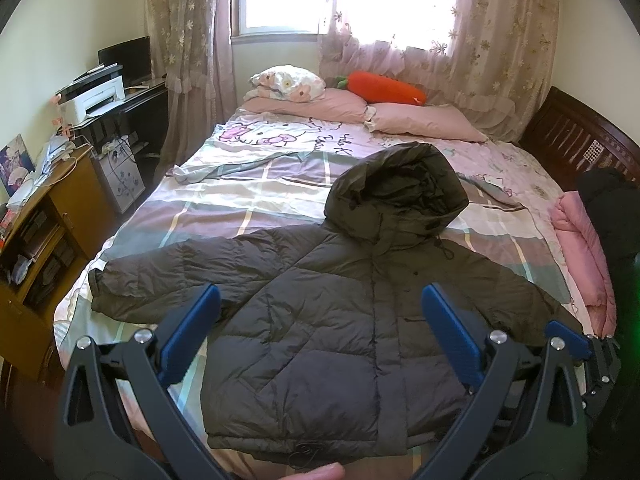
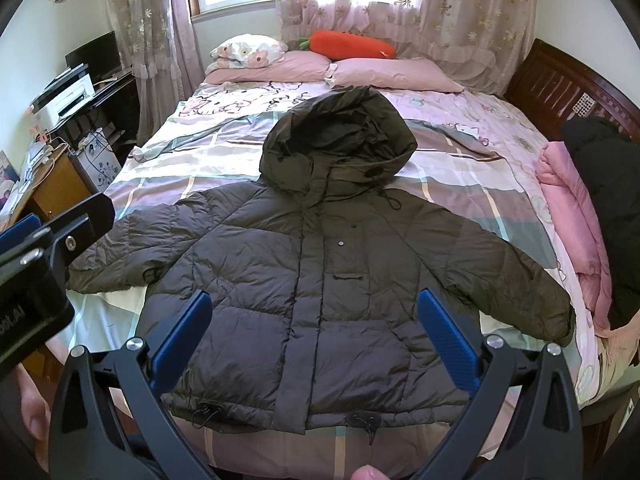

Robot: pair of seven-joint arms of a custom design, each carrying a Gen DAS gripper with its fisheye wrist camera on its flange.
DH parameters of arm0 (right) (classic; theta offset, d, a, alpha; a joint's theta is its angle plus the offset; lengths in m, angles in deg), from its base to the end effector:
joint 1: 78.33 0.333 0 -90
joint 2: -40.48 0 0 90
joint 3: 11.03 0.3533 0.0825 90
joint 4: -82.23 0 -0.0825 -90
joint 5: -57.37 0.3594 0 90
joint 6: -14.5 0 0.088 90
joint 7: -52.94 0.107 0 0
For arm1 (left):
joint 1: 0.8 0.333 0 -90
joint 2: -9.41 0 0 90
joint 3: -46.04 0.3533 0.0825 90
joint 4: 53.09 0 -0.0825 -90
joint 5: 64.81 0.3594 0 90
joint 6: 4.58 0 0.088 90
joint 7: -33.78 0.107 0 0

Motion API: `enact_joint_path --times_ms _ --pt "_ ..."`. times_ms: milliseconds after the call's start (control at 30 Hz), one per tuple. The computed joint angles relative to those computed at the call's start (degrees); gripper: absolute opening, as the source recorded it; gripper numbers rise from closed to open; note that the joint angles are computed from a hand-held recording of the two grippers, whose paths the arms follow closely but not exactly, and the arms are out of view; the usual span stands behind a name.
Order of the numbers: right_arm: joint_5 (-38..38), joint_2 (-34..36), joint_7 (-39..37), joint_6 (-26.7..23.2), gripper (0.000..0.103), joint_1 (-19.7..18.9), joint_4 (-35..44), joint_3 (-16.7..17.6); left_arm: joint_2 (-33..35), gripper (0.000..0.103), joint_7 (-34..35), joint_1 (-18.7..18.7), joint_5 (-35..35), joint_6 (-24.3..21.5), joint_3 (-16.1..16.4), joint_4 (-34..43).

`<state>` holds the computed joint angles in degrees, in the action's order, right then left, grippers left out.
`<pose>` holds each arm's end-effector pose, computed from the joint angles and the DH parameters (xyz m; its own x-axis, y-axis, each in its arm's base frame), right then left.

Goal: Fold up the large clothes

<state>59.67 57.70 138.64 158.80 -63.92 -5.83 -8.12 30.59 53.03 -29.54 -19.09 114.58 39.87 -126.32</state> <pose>0.6581 0.1989 0.6034 0.3408 -0.9401 -0.0064 -0.7308 -0.2605 -0.6309 0.5997 -0.3536 0.6419 0.3667 -0.9293 0.0448 -0.6100 -0.2765 -0.7426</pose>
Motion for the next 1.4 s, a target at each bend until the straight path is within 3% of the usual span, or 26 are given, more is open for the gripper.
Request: enact_joint_path --times_ms 1033,1400 --pt "-0.3 -0.2 -0.1 0.4 0.102 0.2 -0.7 0.0 0.1 0.101 0.1 0.2 -0.3 -0.1 0.0 -0.2" --pt "-5.6 2.7 3.7 -1.2 0.102 1.0 1.8 -2.0 0.5 0.101 0.2 0.4 0.1 -1.4 0.0 -0.6"
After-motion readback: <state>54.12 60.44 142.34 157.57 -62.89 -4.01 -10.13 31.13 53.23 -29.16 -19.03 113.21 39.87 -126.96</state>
